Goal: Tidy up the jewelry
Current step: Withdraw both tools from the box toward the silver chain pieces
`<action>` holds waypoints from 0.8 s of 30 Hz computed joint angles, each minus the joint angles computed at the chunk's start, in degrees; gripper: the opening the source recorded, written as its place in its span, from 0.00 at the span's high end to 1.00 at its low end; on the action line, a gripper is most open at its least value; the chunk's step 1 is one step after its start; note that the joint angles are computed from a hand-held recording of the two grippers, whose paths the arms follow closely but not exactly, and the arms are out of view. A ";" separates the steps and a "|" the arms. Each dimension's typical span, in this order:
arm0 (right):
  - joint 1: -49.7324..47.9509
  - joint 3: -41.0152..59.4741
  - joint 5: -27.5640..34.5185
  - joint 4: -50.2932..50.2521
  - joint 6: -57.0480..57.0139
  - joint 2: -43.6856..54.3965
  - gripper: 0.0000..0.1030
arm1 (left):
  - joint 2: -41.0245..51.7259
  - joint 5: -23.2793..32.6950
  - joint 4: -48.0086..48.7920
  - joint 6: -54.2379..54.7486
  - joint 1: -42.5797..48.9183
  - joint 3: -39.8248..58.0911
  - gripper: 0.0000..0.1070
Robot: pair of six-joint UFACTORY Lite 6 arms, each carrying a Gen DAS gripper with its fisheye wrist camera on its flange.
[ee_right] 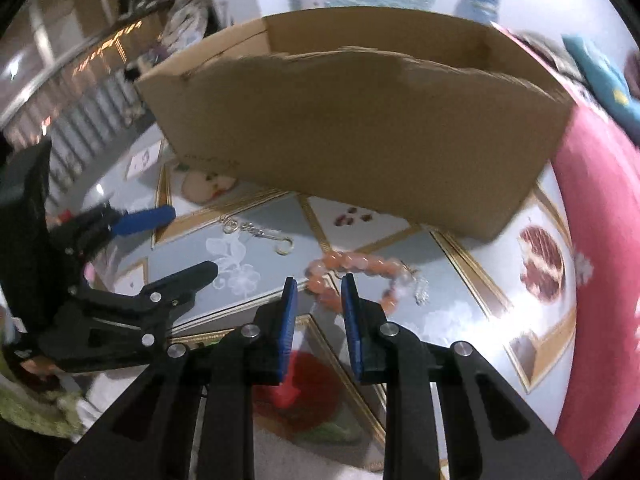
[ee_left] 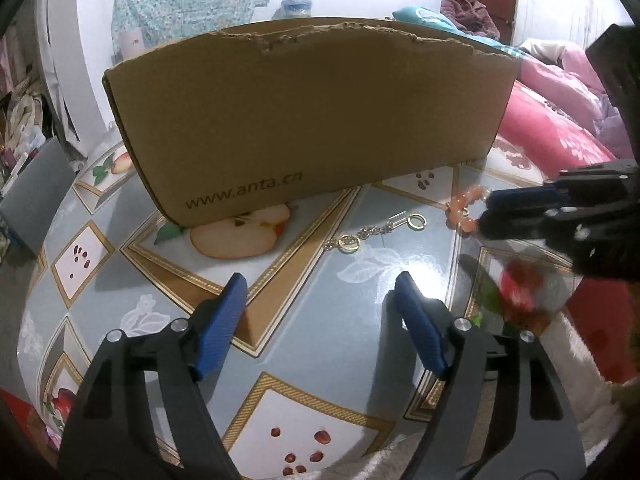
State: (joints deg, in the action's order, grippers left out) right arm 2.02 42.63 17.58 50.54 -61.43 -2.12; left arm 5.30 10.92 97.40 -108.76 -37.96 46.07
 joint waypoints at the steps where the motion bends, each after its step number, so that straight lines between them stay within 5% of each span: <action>1: 1.48 0.23 -1.72 -2.24 1.50 0.60 0.78 | 0.08 0.30 0.11 -0.22 -0.30 0.11 0.31; 4: 3.80 1.00 -5.11 -9.84 7.64 2.55 0.78 | -0.06 0.47 0.92 -1.25 -0.51 0.02 0.31; 9: 1.17 2.62 -2.56 -3.05 0.30 4.08 0.90 | -1.12 0.71 2.53 -2.96 -0.56 -1.02 0.31; 14: -10.97 4.58 10.70 12.07 -10.96 2.03 0.91 | -1.55 0.55 3.35 -3.71 -0.36 -1.48 0.31; 21: -20.64 8.67 24.94 19.29 -12.33 3.85 0.90 | -2.76 -1.09 2.25 -3.34 0.51 -2.05 0.31; 24: -19.50 9.12 28.04 20.45 -12.40 2.86 0.91 | -5.11 -4.66 11.47 -12.51 2.39 -3.93 0.31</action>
